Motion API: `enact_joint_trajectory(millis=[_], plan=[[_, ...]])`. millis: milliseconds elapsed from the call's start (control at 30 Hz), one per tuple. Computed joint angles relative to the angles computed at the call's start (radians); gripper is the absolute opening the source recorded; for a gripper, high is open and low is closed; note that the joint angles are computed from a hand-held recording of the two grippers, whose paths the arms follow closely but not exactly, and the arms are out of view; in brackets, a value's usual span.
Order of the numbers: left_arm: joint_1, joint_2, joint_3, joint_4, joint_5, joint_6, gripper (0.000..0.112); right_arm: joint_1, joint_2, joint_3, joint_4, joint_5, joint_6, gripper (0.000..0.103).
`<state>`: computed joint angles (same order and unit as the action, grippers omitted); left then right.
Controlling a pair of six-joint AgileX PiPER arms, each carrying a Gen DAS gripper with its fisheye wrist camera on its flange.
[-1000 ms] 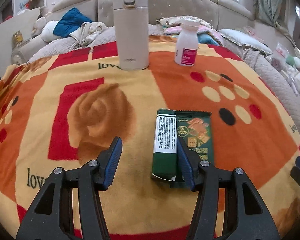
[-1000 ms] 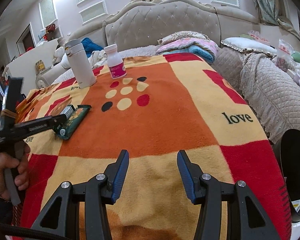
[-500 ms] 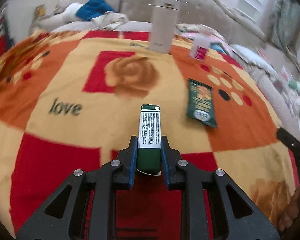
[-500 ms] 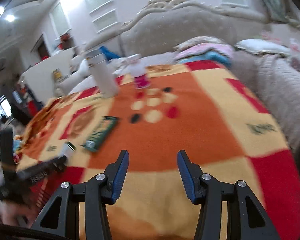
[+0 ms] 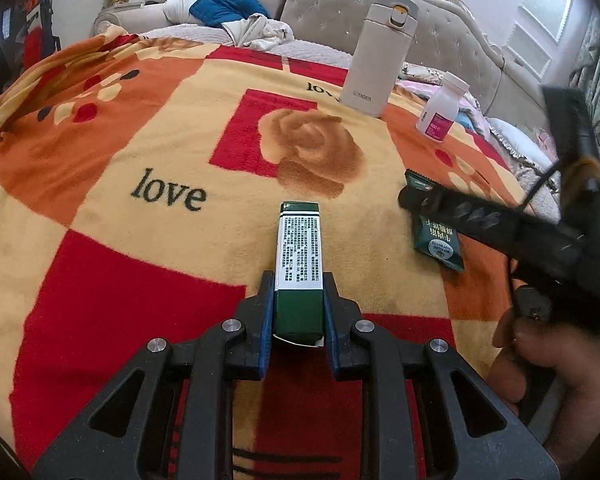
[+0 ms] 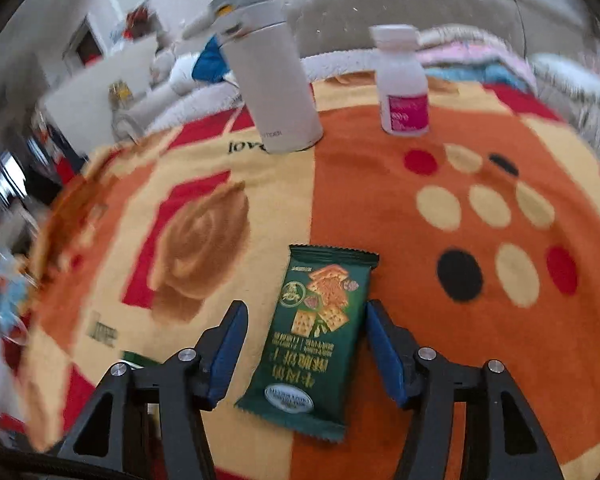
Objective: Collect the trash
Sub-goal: 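Grasp the green box with the left tool while the right tool grasps the green cracker packet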
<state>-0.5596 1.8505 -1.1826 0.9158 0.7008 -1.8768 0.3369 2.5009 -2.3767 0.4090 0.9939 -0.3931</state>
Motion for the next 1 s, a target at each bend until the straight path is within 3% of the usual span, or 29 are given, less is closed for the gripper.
enact_joint_trajectory(millis=[67,133,233,367,500,567,633,767,1000], plan=[[0.003,-0.002,0.004,0.001,-0.005,0.0,0.019,0.022,-0.041,0.079,-0.071,-0.063,-0.029,0.043],[0.007,-0.007,0.014,0.01,-0.018,-0.013,0.019,-0.003,-0.083,0.152,-0.041,-0.079,-0.114,0.042],[0.007,-0.011,0.023,0.019,-0.025,-0.026,0.019,-0.1,-0.192,0.328,0.135,-0.098,-0.308,0.042],[0.008,-0.014,0.03,0.028,-0.032,-0.036,0.018,-0.263,-0.313,0.502,0.363,-0.022,-0.577,0.042],[0.006,-0.011,0.023,0.02,-0.023,-0.021,0.018,-0.427,-0.395,0.654,0.485,0.043,-0.789,0.042],[-0.001,0.003,-0.004,-0.003,0.01,0.012,0.018,-0.507,-0.432,0.749,0.539,0.032,-0.889,0.042],[-0.008,0.017,-0.03,-0.02,0.041,0.041,0.018,-0.551,-0.448,0.777,0.52,0.01,-0.877,0.042],[-0.057,0.073,-0.14,-0.042,0.197,0.118,0.018,-0.647,-0.448,0.739,0.574,0.087,-0.916,0.042],[-0.132,0.164,-0.419,-0.117,0.324,0.192,0.018,-0.703,-0.432,0.689,0.56,0.12,-0.892,0.042]])
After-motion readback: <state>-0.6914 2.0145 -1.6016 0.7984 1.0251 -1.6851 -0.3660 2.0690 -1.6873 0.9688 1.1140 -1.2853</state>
